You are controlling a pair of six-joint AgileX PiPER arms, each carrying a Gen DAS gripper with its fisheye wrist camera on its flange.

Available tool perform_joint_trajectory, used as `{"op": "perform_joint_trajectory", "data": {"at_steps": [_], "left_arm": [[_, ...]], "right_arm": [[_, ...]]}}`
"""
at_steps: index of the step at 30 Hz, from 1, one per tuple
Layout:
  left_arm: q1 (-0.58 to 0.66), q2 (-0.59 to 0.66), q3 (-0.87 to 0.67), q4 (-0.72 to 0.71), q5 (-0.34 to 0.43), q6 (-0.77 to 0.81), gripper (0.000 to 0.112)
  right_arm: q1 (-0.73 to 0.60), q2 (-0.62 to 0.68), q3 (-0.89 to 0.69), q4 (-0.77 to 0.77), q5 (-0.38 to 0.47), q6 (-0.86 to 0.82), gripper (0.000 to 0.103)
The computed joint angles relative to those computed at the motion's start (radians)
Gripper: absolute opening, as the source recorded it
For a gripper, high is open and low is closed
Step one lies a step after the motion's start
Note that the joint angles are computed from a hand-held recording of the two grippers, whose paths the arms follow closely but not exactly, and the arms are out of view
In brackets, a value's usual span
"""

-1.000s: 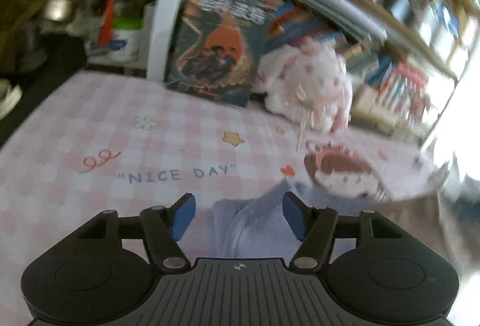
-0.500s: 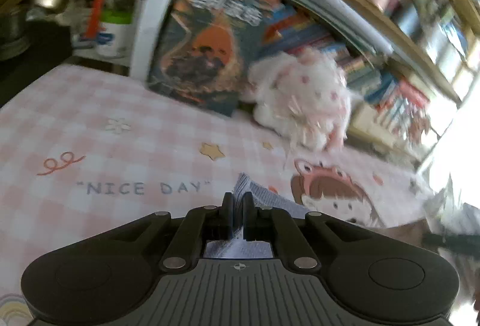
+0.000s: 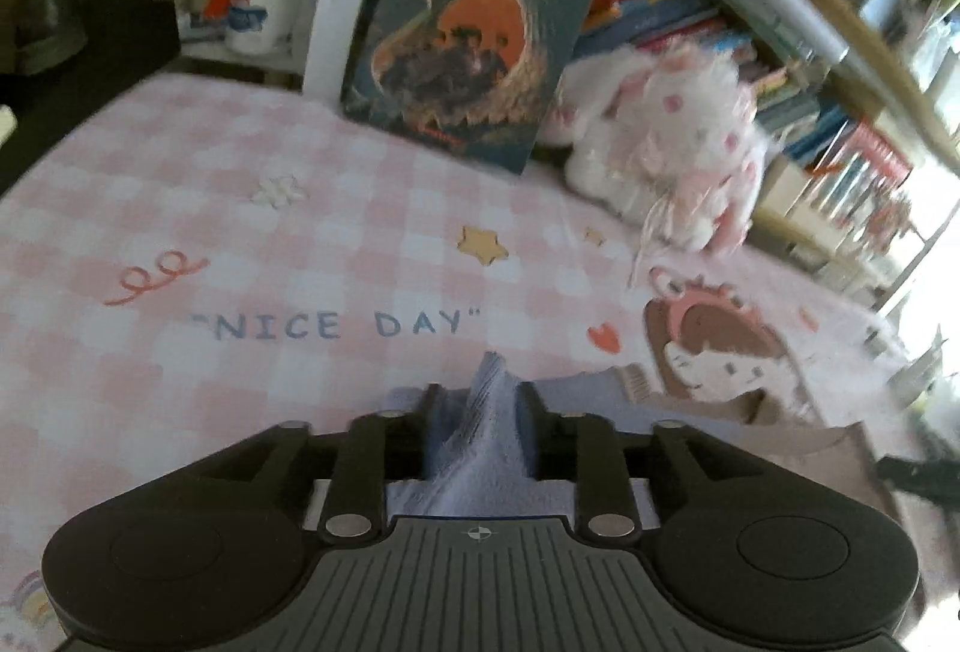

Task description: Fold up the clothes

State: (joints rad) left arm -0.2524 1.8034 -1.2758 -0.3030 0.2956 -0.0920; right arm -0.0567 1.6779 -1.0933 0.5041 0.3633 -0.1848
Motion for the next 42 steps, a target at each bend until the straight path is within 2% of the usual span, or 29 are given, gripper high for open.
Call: {"op": "perform_joint_trajectory", "data": {"at_steps": [2,3,4,7,9,13,15,17,20,22,25,31,37,39,40,41,42], "left_arm": [[0.026,-0.035,0.035,-0.167,0.03,0.167,0.037],[0.037,-0.051,0.051,-0.216,0.052,0.214,0.042],[0.042,-0.058,0.063,-0.226,0.067,0.222,0.05],[0.037,-0.059,0.073,-0.147,0.102,0.149,0.052],[0.031,-0.038,0.065,-0.168,0.118,0.174,0.052],[0.007,-0.007,0.044,-0.069,0.103,0.042,0.047],[0.01,-0.003,0.037,-0.049,0.111,-0.013,0.041],[0.005,-0.006,0.039,0.0,0.109,-0.07,0.028],[0.021,-0.016,0.054,-0.042,0.079,-0.053,0.017],[0.032,-0.021,0.061,-0.069,0.061,-0.04,0.015],[0.05,-0.002,0.031,-0.056,0.059,-0.049,0.015],[0.088,0.057,-0.031,-0.146,0.082,0.075,0.017],[0.068,0.053,-0.02,-0.089,0.045,0.066,0.02],[0.06,0.025,0.008,-0.071,0.016,0.055,0.029],[0.056,0.008,0.026,-0.066,-0.003,0.05,0.035],[0.051,-0.011,0.045,-0.049,-0.024,0.035,0.047],[0.041,-0.035,0.07,0.009,-0.054,-0.018,0.053]], "right_arm": [[-0.032,-0.051,0.036,0.107,0.052,-0.123,0.046],[-0.047,-0.066,0.048,0.151,0.086,-0.174,0.048],[-0.061,-0.081,0.06,0.188,0.122,-0.218,0.05],[-0.076,-0.104,0.086,0.224,0.188,-0.262,0.051],[-0.061,-0.108,0.097,0.203,0.194,-0.23,0.051],[-0.022,-0.095,0.098,0.164,0.175,-0.169,0.051],[-0.018,-0.084,0.093,0.159,0.176,-0.146,0.048],[-0.024,-0.073,0.086,0.196,0.186,-0.164,0.035],[-0.01,-0.071,0.083,0.192,0.175,-0.15,0.027],[-0.005,-0.068,0.074,0.208,0.174,-0.154,0.021],[0.027,-0.051,0.045,0.189,0.153,-0.112,0.021],[0.093,0.01,-0.02,0.062,0.094,0.019,0.022],[0.106,0.029,-0.039,-0.007,0.077,0.066,0.029],[0.119,0.018,-0.03,-0.067,0.061,0.118,0.035],[0.129,0.01,-0.023,-0.107,0.05,0.155,0.042],[0.139,-0.002,-0.014,-0.152,0.04,0.198,0.053],[0.148,-0.017,-0.001,-0.192,0.03,0.236,0.059]]}}
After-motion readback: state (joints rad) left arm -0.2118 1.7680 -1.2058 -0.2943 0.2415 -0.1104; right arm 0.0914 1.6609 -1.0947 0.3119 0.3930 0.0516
